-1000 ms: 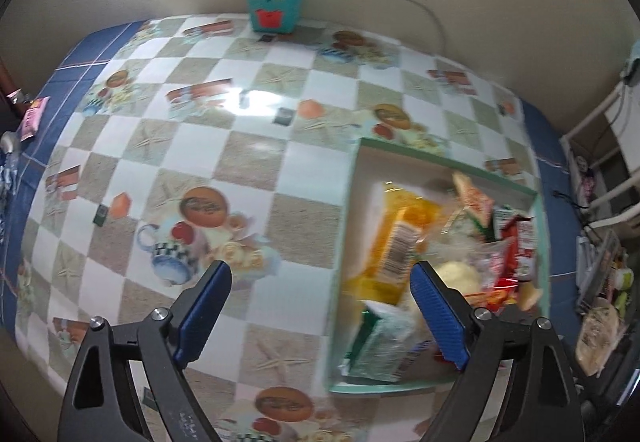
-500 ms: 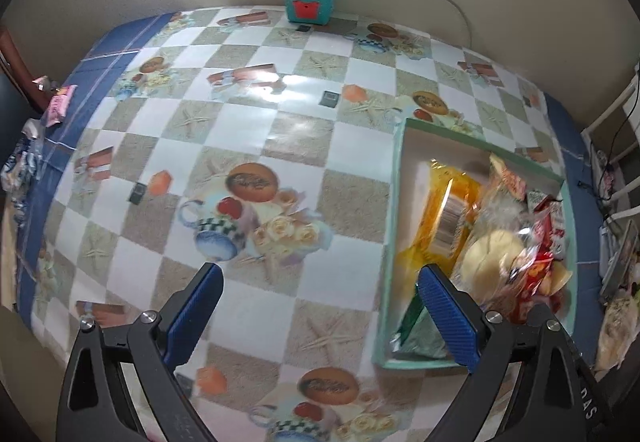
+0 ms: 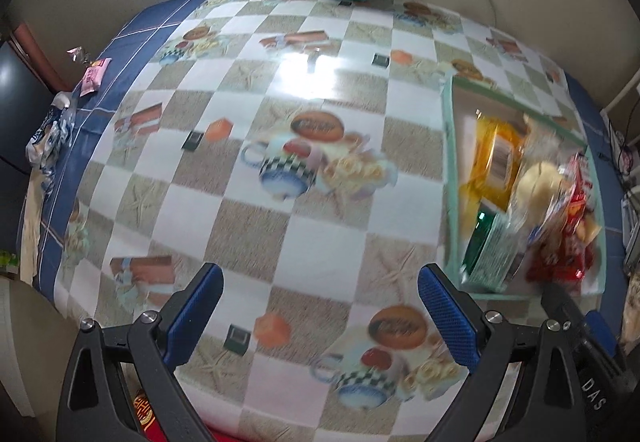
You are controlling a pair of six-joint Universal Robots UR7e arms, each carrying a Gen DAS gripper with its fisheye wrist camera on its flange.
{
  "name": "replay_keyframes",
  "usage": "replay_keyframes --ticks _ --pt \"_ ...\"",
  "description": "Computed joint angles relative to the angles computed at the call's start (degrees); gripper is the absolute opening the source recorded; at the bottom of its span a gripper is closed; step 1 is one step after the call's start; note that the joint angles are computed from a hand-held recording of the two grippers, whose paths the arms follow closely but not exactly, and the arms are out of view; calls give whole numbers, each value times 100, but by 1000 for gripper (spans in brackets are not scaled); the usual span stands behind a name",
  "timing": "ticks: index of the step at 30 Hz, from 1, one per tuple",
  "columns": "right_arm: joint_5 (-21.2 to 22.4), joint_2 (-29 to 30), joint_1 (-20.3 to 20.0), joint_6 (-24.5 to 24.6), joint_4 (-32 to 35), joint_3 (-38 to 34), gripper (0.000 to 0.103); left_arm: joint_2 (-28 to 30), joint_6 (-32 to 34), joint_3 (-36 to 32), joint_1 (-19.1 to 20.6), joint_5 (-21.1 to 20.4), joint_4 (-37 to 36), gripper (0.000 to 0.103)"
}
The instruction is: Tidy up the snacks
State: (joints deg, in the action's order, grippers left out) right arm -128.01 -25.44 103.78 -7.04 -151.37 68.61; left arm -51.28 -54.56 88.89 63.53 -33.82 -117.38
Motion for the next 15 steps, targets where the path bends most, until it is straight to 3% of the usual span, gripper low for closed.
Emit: replay_keyframes --ticks 15 --pt "-99 -294 17 -167 -230 718 103 -290 -411 471 -37 6 374 98"
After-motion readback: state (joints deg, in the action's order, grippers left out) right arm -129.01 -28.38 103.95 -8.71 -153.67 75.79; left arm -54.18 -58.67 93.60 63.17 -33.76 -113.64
